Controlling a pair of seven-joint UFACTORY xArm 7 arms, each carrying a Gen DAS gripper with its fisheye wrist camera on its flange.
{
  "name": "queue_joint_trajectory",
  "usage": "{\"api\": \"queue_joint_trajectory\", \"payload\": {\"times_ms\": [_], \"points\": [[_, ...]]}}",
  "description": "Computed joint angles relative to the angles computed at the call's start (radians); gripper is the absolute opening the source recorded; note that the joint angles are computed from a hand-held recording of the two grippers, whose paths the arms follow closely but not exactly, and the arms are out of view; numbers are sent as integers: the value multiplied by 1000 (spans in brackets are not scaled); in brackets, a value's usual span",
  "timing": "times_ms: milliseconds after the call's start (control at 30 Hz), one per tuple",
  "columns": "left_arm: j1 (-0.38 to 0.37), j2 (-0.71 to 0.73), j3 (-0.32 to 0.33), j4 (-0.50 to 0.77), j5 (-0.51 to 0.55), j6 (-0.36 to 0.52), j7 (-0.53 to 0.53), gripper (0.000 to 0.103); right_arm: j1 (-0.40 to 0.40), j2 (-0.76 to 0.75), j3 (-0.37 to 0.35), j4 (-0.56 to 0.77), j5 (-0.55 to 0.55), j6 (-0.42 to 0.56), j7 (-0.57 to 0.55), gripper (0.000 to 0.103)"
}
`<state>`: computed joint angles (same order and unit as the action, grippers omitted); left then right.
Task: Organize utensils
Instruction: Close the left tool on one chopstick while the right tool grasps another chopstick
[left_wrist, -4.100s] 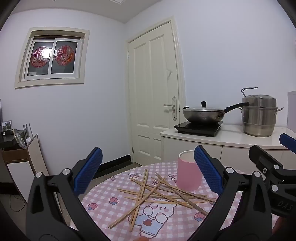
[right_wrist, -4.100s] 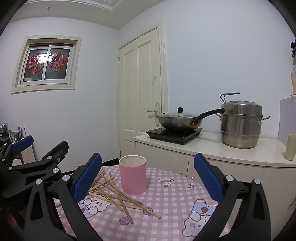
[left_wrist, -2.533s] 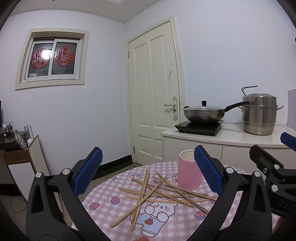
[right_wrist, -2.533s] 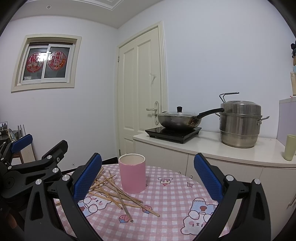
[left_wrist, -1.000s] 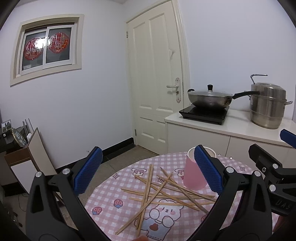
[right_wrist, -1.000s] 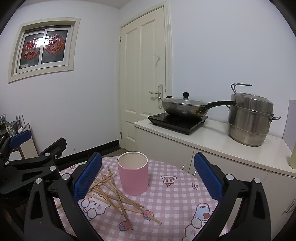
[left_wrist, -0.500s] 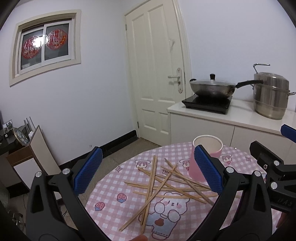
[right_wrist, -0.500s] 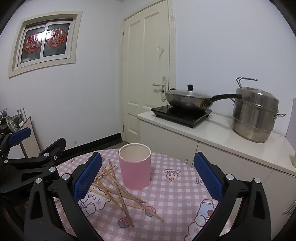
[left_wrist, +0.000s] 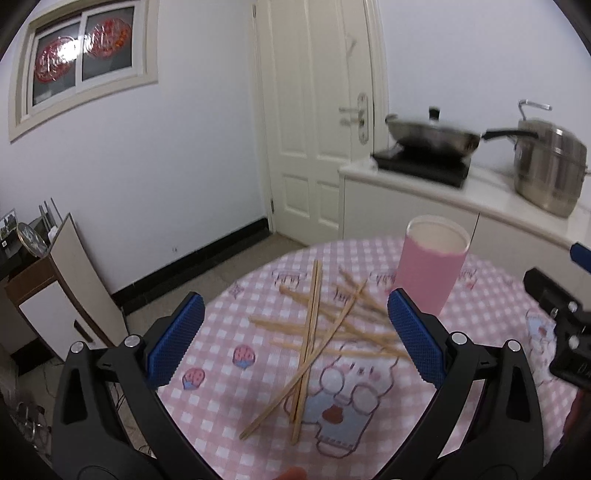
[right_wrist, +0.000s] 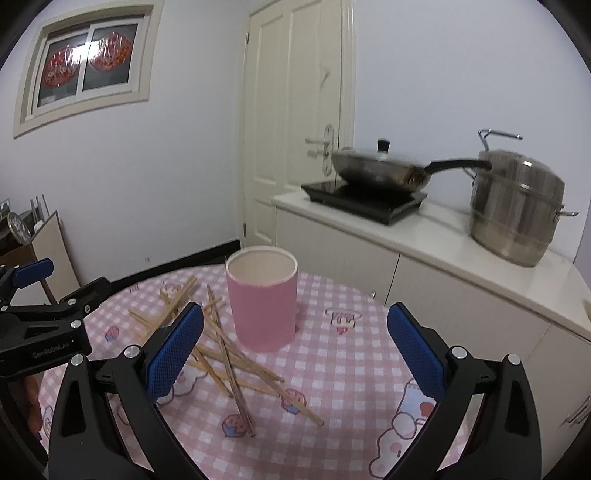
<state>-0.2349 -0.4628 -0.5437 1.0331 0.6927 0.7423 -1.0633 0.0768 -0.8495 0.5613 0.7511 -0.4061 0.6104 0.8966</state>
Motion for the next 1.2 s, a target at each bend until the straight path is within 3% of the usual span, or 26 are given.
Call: {"api": "queue_joint_trajectory", "payload": {"times_ms": [300,400,600,733,900,1200], "points": [[-58,34,66,-64,-99,1,89,97,62,102,-39,-19,27,-12,-39,96],[-73,56,91,-69,-127,7,123,84,74,131,-42,-19,22,-19,-39,96],[-91,96,138,-68,-189,-14,155,73,93,188,-48,-7,5,-21,-35,96],[-111,114,167,-75,-227,-27,207,52,104,210,-56,1,-9,-20,-26,96],[-137,135,204,-78,-307,-78,291,37,118,235,-58,8,-23,-13,-17,96],[-157,248,200,33,-299,-90,366,36,151,261,-88,11,-20,-14,-14,96]]}}
